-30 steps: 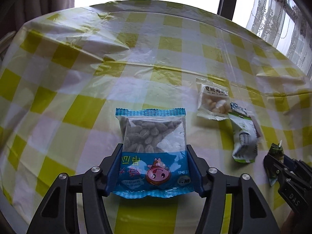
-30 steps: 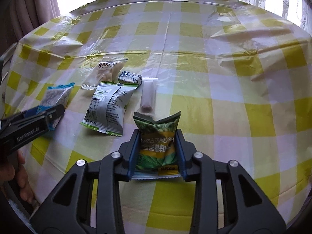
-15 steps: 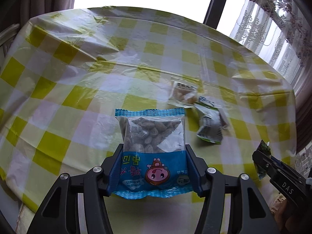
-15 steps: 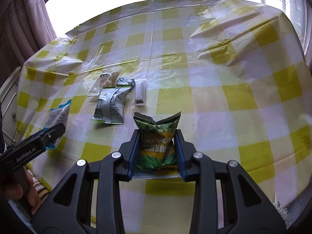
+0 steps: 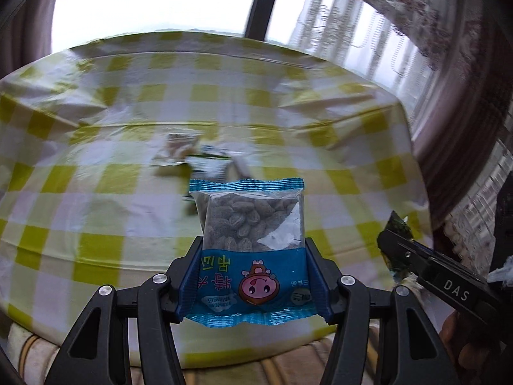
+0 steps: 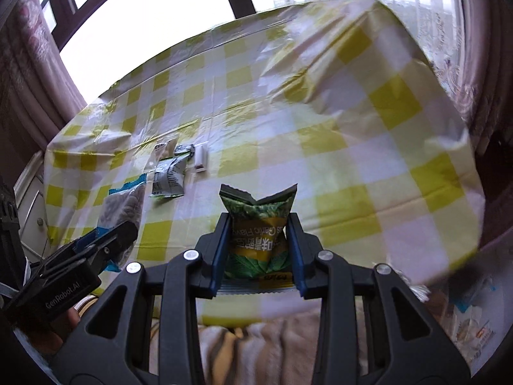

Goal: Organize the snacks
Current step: 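Carry both packets toward the white box and lower them inside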

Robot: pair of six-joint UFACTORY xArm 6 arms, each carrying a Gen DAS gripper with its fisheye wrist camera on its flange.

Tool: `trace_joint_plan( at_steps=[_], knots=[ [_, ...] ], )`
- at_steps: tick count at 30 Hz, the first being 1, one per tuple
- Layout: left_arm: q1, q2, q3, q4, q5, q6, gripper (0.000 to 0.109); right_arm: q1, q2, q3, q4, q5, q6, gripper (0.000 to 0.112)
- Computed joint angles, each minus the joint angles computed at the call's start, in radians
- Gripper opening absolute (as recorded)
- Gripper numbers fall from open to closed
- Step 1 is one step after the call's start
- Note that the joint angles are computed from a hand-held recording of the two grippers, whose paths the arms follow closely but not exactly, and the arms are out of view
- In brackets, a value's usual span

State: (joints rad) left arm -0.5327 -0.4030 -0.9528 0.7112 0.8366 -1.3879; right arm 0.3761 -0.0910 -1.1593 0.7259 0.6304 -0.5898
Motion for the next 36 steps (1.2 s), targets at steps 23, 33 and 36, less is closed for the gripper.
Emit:
trace_joint_plan(
  at_steps=[23, 33, 36],
  knots=[
    [-0.143, 0.366, -0.337, -0.164, -0.215, 0.475, 0.059, -0.365, -0.06, 0.122, -0.11, 0.043, 0.126, 0.038],
    [-0.165, 0.445, -0.409, -0.339, -0.261, 0.714, 0.06, -0.396, -0.011, 0.107, -0.236, 0.014, 0.285, 0.04],
    [-0.167, 0.457, -0.418, -0.398, -0.273, 0.775, 0.069, -0.401, -0.005, 0.101, -0.265, 0.008, 0.316, 0.048]
  ],
)
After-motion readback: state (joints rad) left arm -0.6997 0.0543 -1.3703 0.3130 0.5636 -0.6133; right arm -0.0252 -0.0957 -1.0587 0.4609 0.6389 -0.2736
